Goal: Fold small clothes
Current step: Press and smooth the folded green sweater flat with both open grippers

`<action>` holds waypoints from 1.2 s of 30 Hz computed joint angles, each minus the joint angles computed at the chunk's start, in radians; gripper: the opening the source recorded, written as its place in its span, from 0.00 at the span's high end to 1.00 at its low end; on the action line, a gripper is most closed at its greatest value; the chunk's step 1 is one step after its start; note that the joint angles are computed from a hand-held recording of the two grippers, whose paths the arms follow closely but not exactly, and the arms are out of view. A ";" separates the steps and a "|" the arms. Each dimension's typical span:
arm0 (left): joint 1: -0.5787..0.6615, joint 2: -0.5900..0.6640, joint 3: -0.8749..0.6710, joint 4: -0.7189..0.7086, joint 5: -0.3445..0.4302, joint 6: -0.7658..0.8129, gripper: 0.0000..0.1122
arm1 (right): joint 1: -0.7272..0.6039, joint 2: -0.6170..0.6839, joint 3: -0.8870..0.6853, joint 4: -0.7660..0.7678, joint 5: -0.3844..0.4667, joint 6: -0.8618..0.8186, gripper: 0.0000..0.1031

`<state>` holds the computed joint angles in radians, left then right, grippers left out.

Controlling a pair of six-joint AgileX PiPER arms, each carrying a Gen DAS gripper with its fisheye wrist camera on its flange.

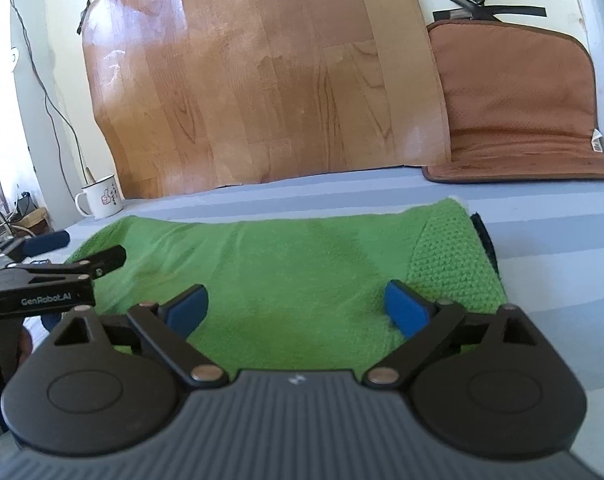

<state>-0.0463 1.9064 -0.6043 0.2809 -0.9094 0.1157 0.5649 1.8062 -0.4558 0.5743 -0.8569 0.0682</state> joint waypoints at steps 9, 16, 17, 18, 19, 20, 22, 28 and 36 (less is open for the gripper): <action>-0.086 -0.009 -0.011 -0.214 0.062 0.165 0.08 | -0.020 -0.004 0.002 -0.061 0.012 0.033 0.00; 0.041 -0.031 -0.023 0.045 0.092 -0.116 0.08 | 0.135 -0.067 0.038 0.187 -0.043 -0.087 0.14; 0.055 -0.032 -0.028 0.078 0.098 -0.156 0.08 | 0.161 -0.083 0.055 0.206 -0.067 -0.090 0.17; 0.071 -0.035 -0.033 0.119 0.103 -0.200 0.08 | 0.184 -0.097 0.069 0.232 -0.086 -0.100 0.23; 0.082 -0.035 -0.038 0.148 0.108 -0.226 0.08 | 0.200 -0.111 0.079 0.253 -0.092 -0.108 0.31; 0.087 -0.035 -0.041 0.169 0.114 -0.238 0.08 | 0.199 -0.125 0.085 0.260 -0.082 -0.107 0.35; 0.090 -0.038 -0.055 0.209 0.147 -0.242 0.08 | 0.172 -0.142 0.091 0.257 -0.033 -0.084 0.44; 0.095 -0.033 -0.085 0.288 0.212 -0.285 0.08 | 0.067 -0.101 0.146 0.113 -0.027 0.153 0.64; 0.111 -0.020 -0.130 0.375 0.269 -0.402 0.08 | 0.097 -0.082 0.159 0.128 -0.077 0.165 0.62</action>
